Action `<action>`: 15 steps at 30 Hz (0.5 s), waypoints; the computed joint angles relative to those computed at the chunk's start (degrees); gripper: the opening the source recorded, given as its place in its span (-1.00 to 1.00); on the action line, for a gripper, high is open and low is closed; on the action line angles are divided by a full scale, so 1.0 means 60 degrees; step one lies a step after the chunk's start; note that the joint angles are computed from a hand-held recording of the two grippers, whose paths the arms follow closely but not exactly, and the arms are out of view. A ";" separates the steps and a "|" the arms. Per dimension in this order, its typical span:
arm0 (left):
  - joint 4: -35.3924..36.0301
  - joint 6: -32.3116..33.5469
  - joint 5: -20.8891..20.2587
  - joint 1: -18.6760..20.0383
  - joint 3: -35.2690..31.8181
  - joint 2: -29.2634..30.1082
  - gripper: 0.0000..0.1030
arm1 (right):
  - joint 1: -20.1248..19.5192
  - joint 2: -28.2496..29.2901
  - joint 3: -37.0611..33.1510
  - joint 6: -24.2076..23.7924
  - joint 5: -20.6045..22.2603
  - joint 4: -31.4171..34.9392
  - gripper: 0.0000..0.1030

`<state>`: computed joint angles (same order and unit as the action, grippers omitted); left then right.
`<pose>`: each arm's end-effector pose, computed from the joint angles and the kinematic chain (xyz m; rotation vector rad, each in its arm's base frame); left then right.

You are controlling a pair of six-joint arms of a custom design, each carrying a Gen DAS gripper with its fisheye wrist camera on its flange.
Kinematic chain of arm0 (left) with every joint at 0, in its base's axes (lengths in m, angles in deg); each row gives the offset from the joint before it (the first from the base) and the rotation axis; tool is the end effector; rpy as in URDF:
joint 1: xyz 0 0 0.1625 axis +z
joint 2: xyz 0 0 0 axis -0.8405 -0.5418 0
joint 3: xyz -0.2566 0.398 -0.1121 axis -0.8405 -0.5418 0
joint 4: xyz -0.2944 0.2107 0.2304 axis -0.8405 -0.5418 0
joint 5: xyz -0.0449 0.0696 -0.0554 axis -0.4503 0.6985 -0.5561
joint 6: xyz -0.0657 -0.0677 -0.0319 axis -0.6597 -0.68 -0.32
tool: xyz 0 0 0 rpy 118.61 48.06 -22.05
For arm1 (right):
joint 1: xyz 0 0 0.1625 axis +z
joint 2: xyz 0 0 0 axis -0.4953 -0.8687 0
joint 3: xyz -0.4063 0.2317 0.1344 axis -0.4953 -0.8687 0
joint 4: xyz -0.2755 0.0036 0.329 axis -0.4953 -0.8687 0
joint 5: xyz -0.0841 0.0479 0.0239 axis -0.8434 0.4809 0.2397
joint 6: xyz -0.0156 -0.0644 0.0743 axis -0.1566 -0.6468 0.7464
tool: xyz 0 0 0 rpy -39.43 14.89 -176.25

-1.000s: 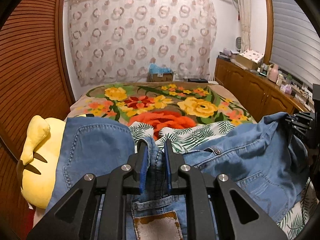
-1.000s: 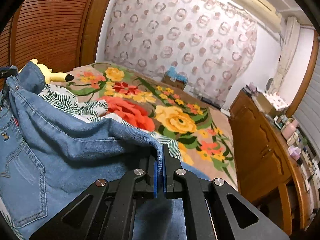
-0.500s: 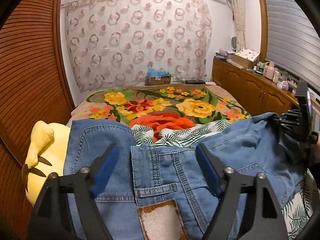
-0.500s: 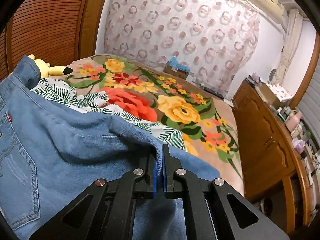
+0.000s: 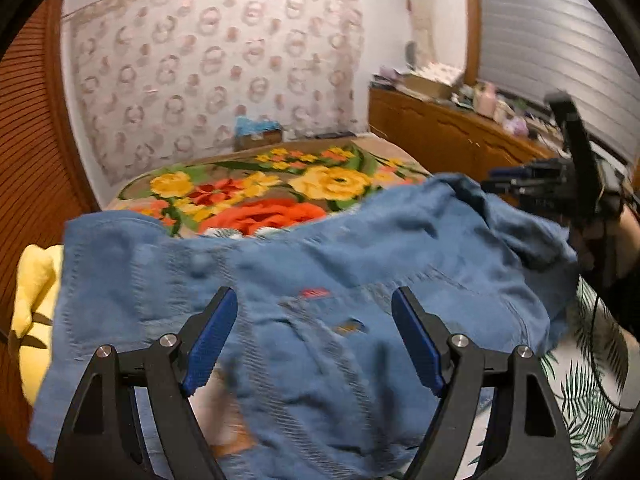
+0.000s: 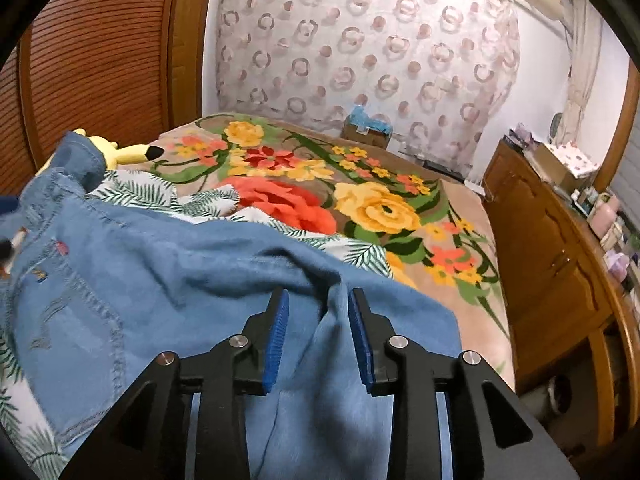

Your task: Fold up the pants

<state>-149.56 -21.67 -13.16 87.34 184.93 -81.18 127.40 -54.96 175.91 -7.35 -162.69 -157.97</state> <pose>-0.2702 -0.4045 0.1953 0.6984 2.2603 -0.9622 0.1550 -0.4341 0.2659 0.9936 -2.1095 0.8382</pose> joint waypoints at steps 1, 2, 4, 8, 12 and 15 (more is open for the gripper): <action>-0.0072 0.0051 -0.0148 0.0010 0.0003 0.0095 0.55 | -0.0060 -0.0129 0.0144 0.0084 0.0064 0.0051 -0.38; -0.0091 0.0080 -0.0271 0.0018 -0.0002 0.0185 0.56 | -0.0130 -0.0261 0.0240 0.0139 0.0109 0.0128 -0.38; -0.0052 0.0132 -0.0420 0.0037 -0.0009 0.0334 0.55 | -0.0292 -0.0534 0.0493 0.0217 0.0163 0.0203 -0.38; 0.0003 0.0220 -0.0591 0.0082 0.0012 0.0423 0.55 | -0.0614 -0.0957 0.0917 0.0234 0.0067 0.0472 -0.38; -0.0014 0.0072 -0.0746 0.0136 0.0076 0.0385 0.55 | -0.0818 -0.1182 0.1156 0.0240 -0.0164 0.0481 -0.38; 0.0021 0.0052 -0.0818 0.0197 0.0043 0.0420 0.55 | -0.0727 -0.1286 0.1177 0.0503 -0.0323 0.0680 -0.36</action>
<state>-149.43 -21.35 -18.07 88.52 185.19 -78.66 123.04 -62.67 182.97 -4.33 -164.63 -153.89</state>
